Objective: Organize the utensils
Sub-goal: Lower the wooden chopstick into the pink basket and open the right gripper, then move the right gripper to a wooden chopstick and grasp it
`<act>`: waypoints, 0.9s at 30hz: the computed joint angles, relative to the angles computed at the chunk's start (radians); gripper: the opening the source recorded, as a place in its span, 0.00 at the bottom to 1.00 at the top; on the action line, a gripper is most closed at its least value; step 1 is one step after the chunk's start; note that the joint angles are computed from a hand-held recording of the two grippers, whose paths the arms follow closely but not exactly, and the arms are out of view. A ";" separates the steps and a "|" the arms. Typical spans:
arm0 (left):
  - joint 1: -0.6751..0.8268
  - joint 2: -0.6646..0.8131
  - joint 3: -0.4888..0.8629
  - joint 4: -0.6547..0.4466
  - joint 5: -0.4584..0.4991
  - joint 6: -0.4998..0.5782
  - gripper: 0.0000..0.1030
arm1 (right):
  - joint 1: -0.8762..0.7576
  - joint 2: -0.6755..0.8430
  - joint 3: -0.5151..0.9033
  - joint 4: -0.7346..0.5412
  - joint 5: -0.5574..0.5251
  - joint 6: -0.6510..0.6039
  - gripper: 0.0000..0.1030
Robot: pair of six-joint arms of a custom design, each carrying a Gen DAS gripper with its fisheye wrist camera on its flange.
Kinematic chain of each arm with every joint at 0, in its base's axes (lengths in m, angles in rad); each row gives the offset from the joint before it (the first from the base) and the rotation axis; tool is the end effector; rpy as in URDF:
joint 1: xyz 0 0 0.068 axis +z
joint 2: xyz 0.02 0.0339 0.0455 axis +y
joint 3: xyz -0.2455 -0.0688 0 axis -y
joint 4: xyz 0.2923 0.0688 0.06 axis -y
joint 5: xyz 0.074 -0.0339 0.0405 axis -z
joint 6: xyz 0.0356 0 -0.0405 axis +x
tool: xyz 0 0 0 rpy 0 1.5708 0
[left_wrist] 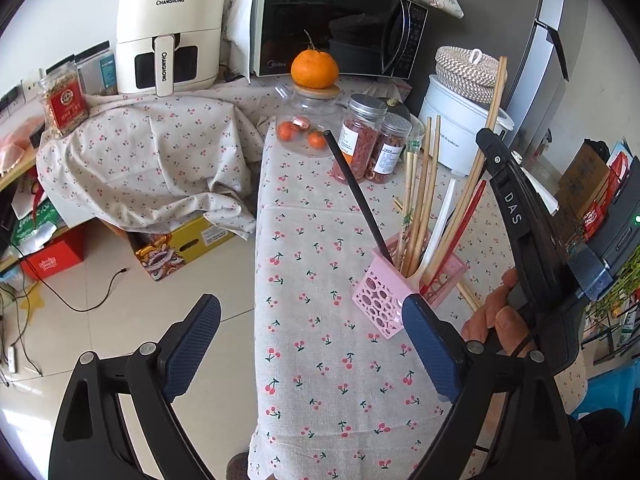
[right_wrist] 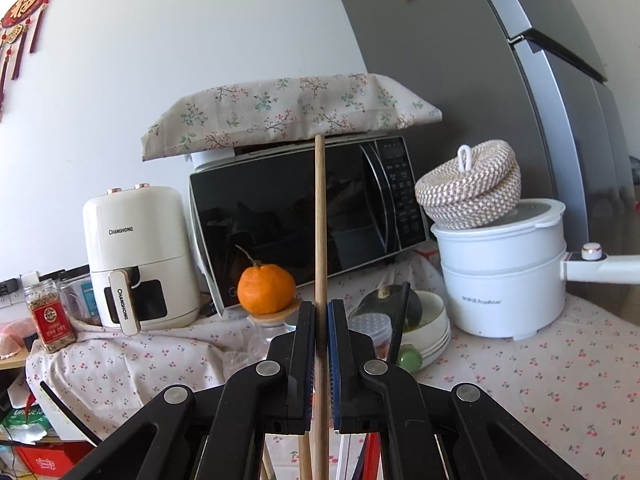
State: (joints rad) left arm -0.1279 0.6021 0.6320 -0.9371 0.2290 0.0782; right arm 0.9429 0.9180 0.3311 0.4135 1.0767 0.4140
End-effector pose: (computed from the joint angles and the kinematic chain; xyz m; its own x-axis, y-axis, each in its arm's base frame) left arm 0.1725 -0.0303 0.2356 -0.7584 0.1742 -0.6280 0.3231 0.9374 -0.1302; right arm 0.1646 0.1734 0.1809 -0.0423 0.2666 -0.9629 0.1558 0.9537 0.2572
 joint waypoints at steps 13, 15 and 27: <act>-0.061 -0.030 -0.032 0.016 0.005 -0.095 1.00 | -0.044 -0.632 0.015 -0.815 -0.148 0.205 0.65; -0.099 -0.055 -0.041 0.019 -0.007 -0.131 1.00 | -0.087 -0.709 0.052 -0.972 -0.194 0.236 0.73; -0.334 -0.096 -0.087 0.033 -0.097 -0.289 1.00 | -0.719 -0.807 0.093 -1.386 -0.913 0.051 0.90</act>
State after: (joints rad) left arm -0.4617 0.5057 0.5448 -0.9045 0.1321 -0.2105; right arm 0.2242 0.1111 0.4240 -0.9723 0.1635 0.4648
